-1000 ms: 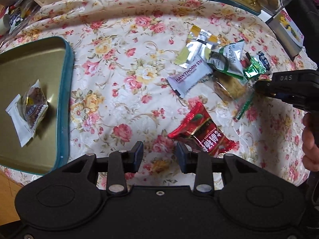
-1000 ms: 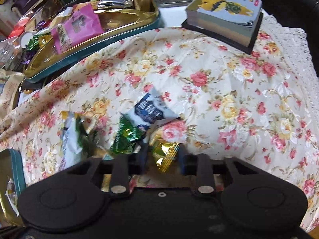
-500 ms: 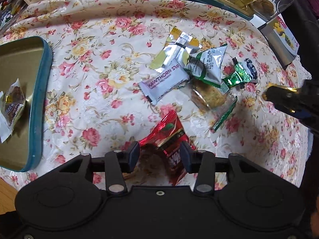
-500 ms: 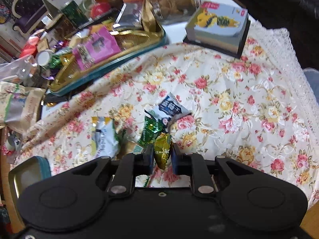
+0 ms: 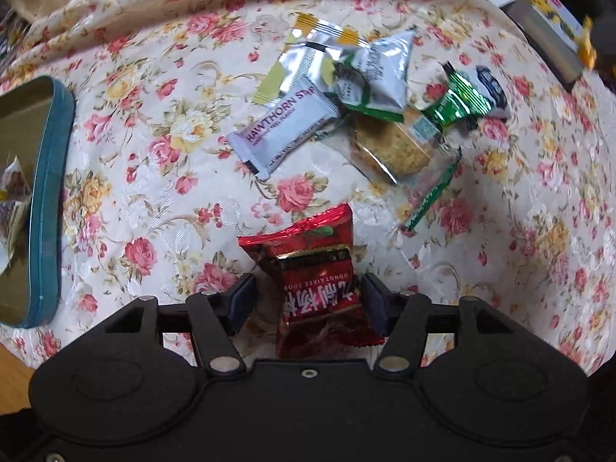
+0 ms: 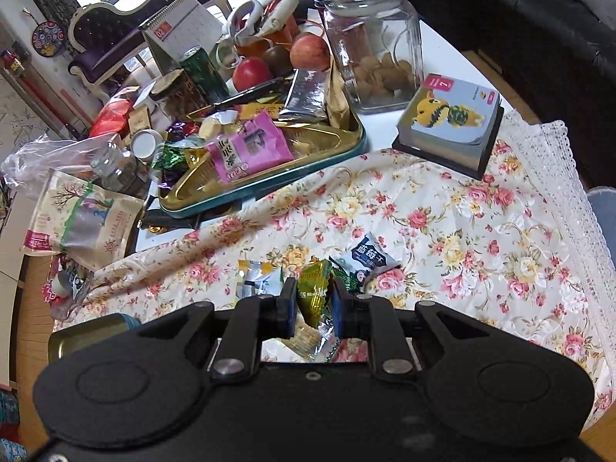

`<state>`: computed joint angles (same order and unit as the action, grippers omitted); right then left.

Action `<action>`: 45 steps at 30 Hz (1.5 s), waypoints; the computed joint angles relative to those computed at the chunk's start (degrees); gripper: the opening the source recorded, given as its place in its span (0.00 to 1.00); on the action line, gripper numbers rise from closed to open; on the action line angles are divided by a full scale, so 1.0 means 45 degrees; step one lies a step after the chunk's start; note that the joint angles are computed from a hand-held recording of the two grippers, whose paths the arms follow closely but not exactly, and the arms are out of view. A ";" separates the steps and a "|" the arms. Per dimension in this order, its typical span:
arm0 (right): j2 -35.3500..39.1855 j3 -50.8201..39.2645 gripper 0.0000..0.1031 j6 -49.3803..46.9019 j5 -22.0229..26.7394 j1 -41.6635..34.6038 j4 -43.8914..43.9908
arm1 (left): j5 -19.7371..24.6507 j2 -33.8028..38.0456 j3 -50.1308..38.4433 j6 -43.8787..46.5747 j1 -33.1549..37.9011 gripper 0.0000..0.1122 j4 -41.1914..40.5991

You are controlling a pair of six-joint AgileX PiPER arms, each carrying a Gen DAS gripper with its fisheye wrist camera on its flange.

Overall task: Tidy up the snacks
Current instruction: 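Grasp the red candy packet with the left tool while the right tool grasps the gold candy, then carry both candies over the gold tray and open both tools to drop them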

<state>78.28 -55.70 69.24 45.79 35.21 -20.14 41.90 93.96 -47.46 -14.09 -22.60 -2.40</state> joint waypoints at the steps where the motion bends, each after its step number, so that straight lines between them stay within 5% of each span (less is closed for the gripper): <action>1: -0.0001 -0.0048 0.19 -0.0031 0.0065 0.0023 -0.0014 | -0.0097 -0.0007 0.0036 -0.0073 -0.0154 0.55 0.0112; 3: 0.0077 -0.0173 0.19 -0.0082 0.0286 0.0068 0.0017 | -0.0287 -0.0186 0.0196 -0.0139 -0.0244 0.44 0.0290; 6: 0.0232 -0.0232 0.19 -0.0138 0.0494 0.0027 0.0223 | -0.0214 -0.0419 0.0205 0.0492 0.0129 0.42 -0.0188; 17: 0.1223 -0.1258 0.19 -0.0141 0.0935 0.0512 0.0507 | 0.0697 -0.1713 -0.0900 0.1343 0.2971 0.41 0.1196; 27: 0.3674 -0.4006 0.19 -0.0423 0.1090 0.2094 0.0588 | -0.0101 -0.2111 -0.1726 0.2223 0.6657 0.41 0.3028; 34: 0.6073 -0.6849 0.19 -0.1286 0.1186 0.3159 0.1196 | 0.0125 -0.1132 -0.2896 0.3624 0.9624 0.41 0.2361; 45: 0.9358 -1.0751 0.19 -0.2880 0.1979 0.4263 0.2469 | 0.0538 0.0477 -0.4566 0.4471 1.2036 0.41 0.2329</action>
